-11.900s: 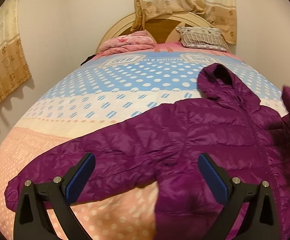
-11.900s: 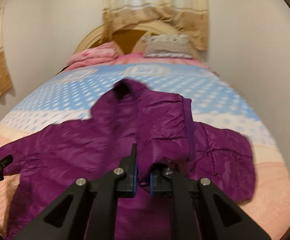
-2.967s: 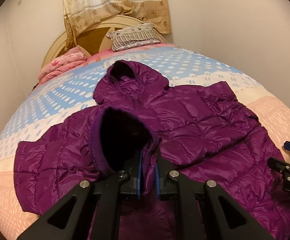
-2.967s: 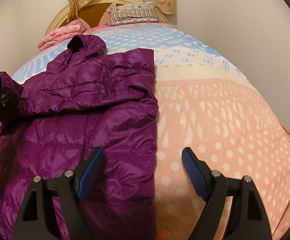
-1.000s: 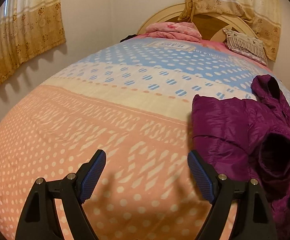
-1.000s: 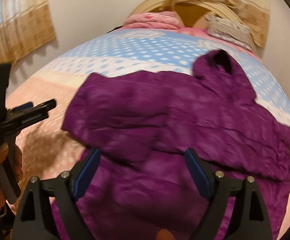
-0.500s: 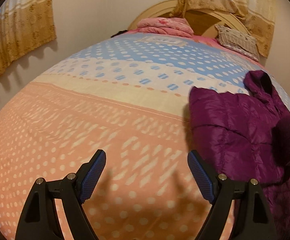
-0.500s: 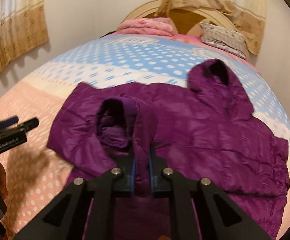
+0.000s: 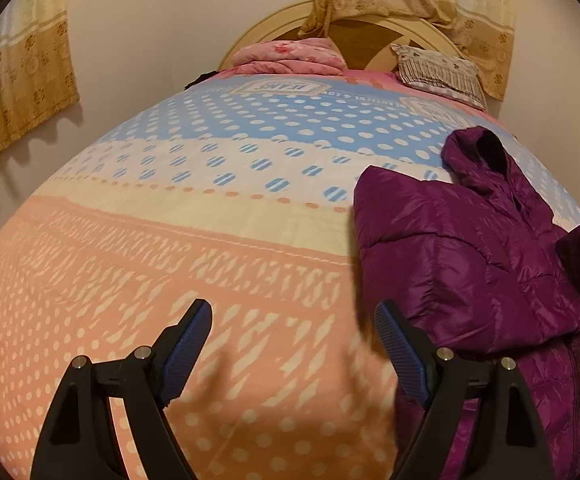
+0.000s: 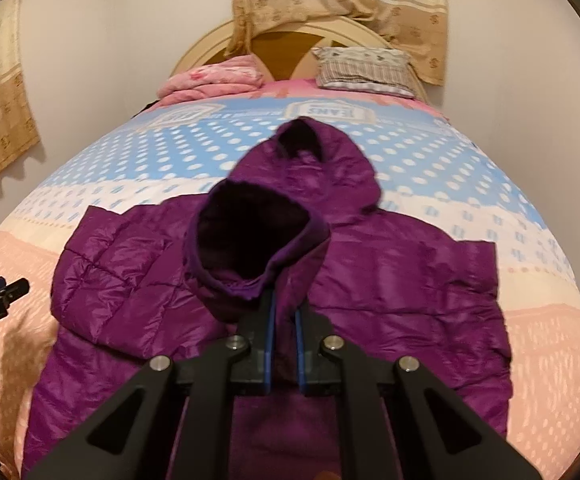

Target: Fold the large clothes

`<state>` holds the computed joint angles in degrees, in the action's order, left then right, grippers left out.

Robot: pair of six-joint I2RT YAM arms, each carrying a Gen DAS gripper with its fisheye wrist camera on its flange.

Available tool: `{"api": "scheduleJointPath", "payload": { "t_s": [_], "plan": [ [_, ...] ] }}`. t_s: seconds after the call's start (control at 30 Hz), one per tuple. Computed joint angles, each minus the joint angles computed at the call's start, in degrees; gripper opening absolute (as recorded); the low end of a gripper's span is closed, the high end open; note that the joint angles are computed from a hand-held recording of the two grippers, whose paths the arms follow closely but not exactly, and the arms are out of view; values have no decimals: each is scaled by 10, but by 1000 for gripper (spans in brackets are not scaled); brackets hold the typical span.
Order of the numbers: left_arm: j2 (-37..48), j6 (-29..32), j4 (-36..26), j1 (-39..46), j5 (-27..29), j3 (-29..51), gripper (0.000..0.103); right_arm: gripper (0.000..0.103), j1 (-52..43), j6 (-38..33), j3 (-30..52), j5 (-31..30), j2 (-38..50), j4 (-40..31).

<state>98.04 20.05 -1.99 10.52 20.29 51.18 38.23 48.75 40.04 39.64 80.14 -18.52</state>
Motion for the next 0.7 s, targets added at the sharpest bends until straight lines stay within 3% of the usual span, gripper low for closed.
{"api": "scheduleJointPath", "payload": {
  "t_s": [0.4, 0.5, 0.6, 0.63, 0.7],
  "plan": [
    [-2, -20, 22, -65, -39, -9, 84, 10, -72, 24, -121, -33, -78, 36],
    [-2, -25, 25, -86, -54, -4, 84, 19, -87, 39, -137, -37, -84, 32],
    [-1, -34, 19, -96, -47, 8, 84, 21, -102, 43, -165, -56, -123, 31],
    [-1, -37, 20, -100, -50, 11, 84, 24, -104, 46, -171, -64, -140, 22],
    [-2, -41, 25, -107, -60, 16, 84, 55, -97, 62, -178, -53, -175, -9]
  ]
}}
